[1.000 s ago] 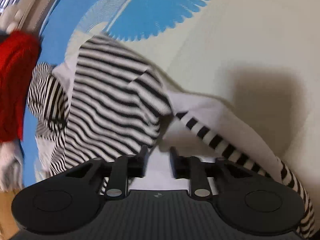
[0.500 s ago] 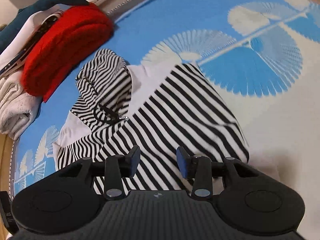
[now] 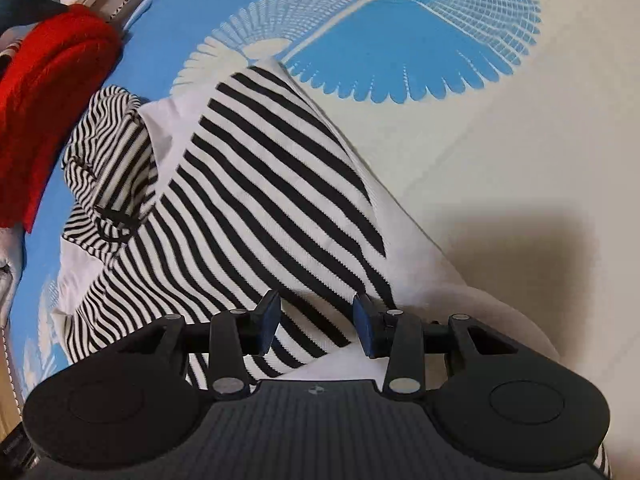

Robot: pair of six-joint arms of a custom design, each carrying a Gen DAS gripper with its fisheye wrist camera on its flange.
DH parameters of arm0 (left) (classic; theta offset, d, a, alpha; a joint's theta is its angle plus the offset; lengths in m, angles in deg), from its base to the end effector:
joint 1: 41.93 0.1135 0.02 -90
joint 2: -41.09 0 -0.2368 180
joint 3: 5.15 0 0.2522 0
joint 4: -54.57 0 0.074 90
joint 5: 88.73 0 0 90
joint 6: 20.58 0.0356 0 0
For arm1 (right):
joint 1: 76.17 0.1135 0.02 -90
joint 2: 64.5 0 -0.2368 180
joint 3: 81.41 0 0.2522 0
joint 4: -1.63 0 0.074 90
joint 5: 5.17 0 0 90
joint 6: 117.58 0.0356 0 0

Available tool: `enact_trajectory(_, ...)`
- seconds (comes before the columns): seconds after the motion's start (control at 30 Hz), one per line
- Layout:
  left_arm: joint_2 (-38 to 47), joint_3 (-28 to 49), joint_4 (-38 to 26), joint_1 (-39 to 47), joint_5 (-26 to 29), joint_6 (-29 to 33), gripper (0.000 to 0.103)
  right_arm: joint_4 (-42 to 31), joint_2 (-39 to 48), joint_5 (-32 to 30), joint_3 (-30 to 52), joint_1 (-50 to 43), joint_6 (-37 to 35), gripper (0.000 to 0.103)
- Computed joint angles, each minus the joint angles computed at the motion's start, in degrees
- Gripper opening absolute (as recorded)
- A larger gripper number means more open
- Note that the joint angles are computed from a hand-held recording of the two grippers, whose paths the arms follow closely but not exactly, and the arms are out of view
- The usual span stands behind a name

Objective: Fold small clothes

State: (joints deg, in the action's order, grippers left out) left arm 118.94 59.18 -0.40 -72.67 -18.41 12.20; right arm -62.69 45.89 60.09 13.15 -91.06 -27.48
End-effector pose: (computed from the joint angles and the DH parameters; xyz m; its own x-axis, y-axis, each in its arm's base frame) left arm 0.2251 -0.1199 0.1860 -0.7483 -0.4760 -0.4619 -0.4692 0.8722 -0.1386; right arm 0.3550 -0.0790 0.1619 -0.9519 0.2547 -0.1703 0.1659 0.8957 0.4126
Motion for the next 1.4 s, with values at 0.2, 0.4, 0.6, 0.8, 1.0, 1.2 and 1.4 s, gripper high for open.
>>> enact_trajectory(0.2,4.15,5.33,-5.73,-0.26,1.12,-3.79,0.022,1.66,-3.62,0.63,-1.91,1.15,-1.65,0.043)
enact_trajectory(0.4,6.05,14.52,-10.57,-4.75,-4.39,-6.51,0.039,3.38,-11.83,-0.66,-3.1,2.46,-6.85,0.048)
enact_trajectory(0.6,9.78,24.37,-20.69,-13.3,-16.12,-10.98,0.061,3.05,-20.64,-2.16,-5.18,3.67,-17.05,0.049)
enact_trajectory(0.8,13.88,29.74,-29.04,-20.78,-27.93,-13.95,0.071,3.7,-29.37,-2.26,-10.48,3.41,-22.54,0.049)
enact_trajectory(1.0,13.58,26.23,-28.78,-21.67,-23.26,-14.13,0.07,0.73,-34.17,-3.66,-13.99,0.65,-26.16,0.05)
enact_trajectory(1.2,12.52,24.28,-28.23,-21.51,-21.38,-13.32,0.07,-0.81,-35.77,-2.66,-15.24,-0.07,-27.79,0.05)
enact_trajectory(1.4,10.89,22.09,-28.03,-21.2,-20.75,-13.23,0.07,-1.42,-36.22,-3.45,-15.29,0.42,-29.15,0.051)
